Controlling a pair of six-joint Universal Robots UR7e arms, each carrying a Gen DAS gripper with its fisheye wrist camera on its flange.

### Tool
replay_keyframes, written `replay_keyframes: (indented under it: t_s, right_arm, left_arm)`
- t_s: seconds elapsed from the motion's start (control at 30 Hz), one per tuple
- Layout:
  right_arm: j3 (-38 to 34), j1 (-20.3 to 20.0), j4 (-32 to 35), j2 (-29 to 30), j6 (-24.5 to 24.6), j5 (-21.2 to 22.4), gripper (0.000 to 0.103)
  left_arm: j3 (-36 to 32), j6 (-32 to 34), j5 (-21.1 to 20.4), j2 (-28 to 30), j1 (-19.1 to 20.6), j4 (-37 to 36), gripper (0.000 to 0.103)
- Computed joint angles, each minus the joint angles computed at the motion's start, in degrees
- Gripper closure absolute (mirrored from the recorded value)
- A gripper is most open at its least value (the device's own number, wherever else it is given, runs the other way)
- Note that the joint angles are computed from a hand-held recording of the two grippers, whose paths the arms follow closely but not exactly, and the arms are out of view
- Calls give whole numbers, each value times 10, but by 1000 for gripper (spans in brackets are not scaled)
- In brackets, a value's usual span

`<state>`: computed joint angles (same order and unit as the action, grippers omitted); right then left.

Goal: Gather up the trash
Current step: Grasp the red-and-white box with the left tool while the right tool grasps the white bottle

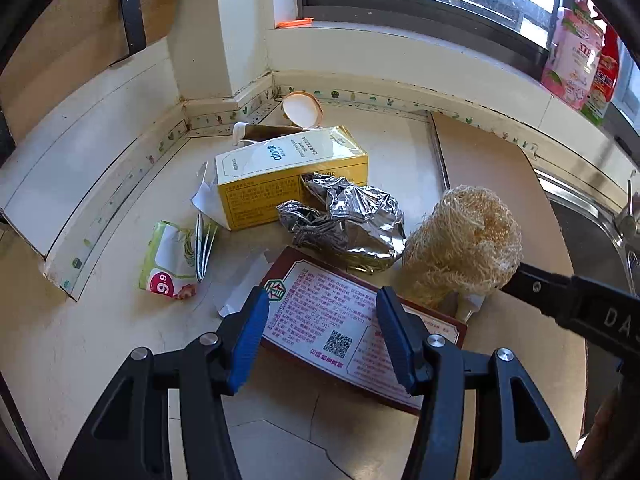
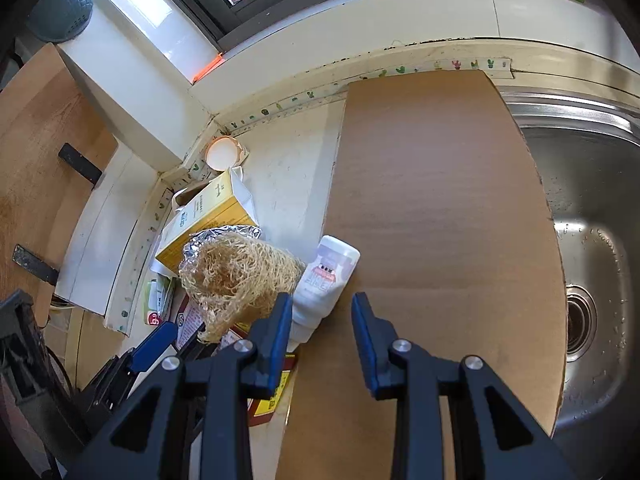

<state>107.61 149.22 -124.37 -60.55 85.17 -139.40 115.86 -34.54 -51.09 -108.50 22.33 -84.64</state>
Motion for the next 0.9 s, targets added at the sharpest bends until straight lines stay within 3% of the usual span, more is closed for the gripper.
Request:
replay_keyframes:
  t_s: [0.2, 0.47, 0.73, 0.9]
  right_arm:
    - [-12, -11, 12, 18, 5, 1, 72]
    - [-33, -6, 37, 37, -5, -7, 77]
    - [-29, 16, -15, 45, -11, 19, 77]
    - [-36, 37, -48, 62, -10, 36, 78]
  left_arm:
    - [-14, 37, -17, -11, 22, -3, 47]
    - [-56, 26, -75, 4, 66, 2, 47]
    - [-77, -15, -111, 0, 77, 28, 47]
    - [-82, -20, -102, -8, 69, 50, 47]
